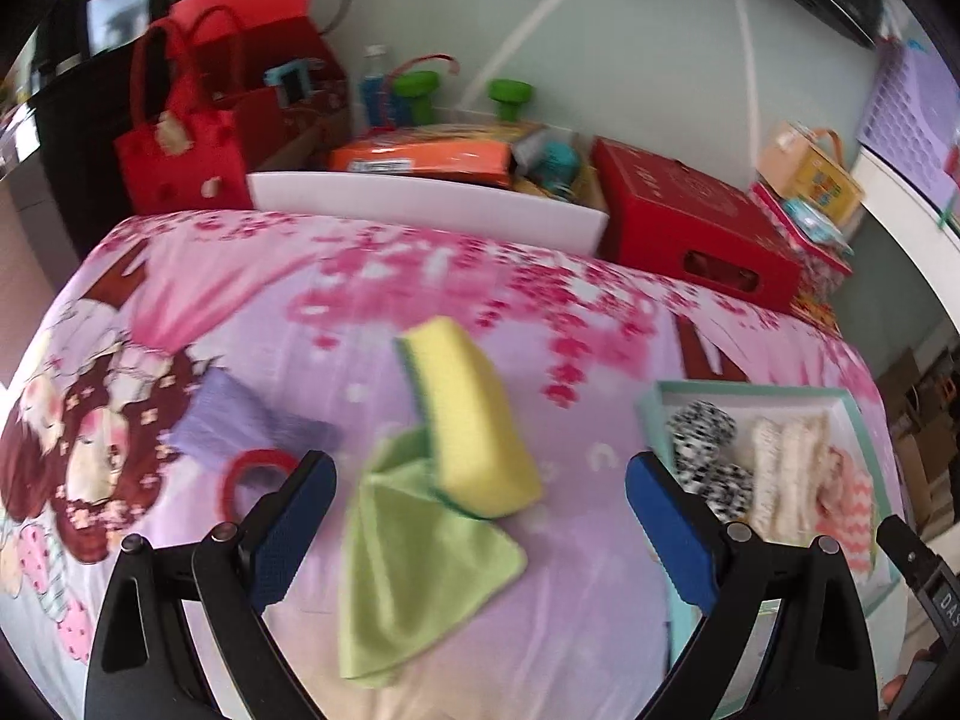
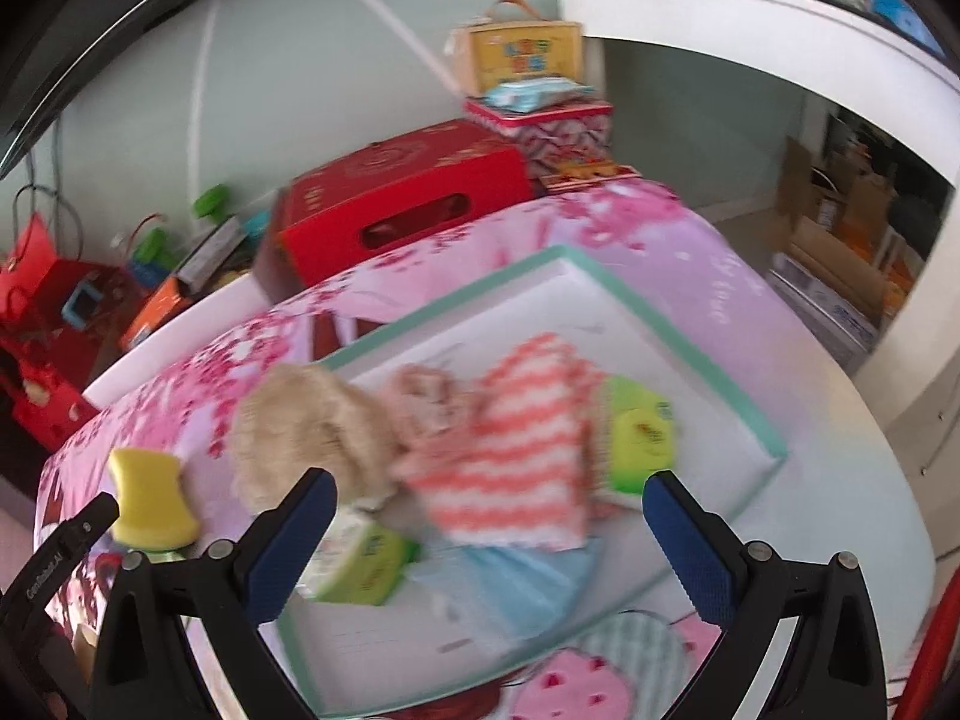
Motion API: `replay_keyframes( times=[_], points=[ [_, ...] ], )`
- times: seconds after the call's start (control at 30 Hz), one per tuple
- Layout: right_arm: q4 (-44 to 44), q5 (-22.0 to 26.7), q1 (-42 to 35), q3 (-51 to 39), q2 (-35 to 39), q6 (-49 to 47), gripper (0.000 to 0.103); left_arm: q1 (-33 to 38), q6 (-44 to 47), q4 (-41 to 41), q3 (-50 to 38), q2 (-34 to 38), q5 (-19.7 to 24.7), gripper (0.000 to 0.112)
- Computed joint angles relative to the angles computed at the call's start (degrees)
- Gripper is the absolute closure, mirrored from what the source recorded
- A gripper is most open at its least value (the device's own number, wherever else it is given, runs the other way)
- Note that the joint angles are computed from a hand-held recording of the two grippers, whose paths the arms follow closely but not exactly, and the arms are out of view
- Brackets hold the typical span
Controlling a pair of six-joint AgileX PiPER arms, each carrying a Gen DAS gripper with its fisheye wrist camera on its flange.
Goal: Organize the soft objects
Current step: 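Move both tools back over the sponge and tape on the bed, then grasp the yellow-green sponge with the right gripper while the left grasps the red tape roll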
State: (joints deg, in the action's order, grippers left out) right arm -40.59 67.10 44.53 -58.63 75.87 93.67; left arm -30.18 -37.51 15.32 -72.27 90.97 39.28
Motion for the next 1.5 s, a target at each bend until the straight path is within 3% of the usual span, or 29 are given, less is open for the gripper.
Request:
replay_keyframes(
  times=[0.2,0.53,1.2,1.5],
  points=[
    [-0.43,-0.81,3.36,-6.80,6.24,-1.95,0.000,5.58,-2.35,3.62,3.44,-2.74,1.24,0.015],
    [0.81,-0.56,6.11,-15.67,15.40,-5.92,0.000,14.70,-0.08,1.94,7.95,-6.79,0.15,0.015],
    [1.76,-5.36,8.89,-30.06,30.88,-14.20,0.000,24.96,16.02,-14.84,10.23,-7.24,-3.17,0.015],
    [1.13,-8.81,8.98,-35.09,36.65,-17.47,0.000,24.96,18.40,-16.14,9.27,-4.18,-0.89,0.015]
  ],
)
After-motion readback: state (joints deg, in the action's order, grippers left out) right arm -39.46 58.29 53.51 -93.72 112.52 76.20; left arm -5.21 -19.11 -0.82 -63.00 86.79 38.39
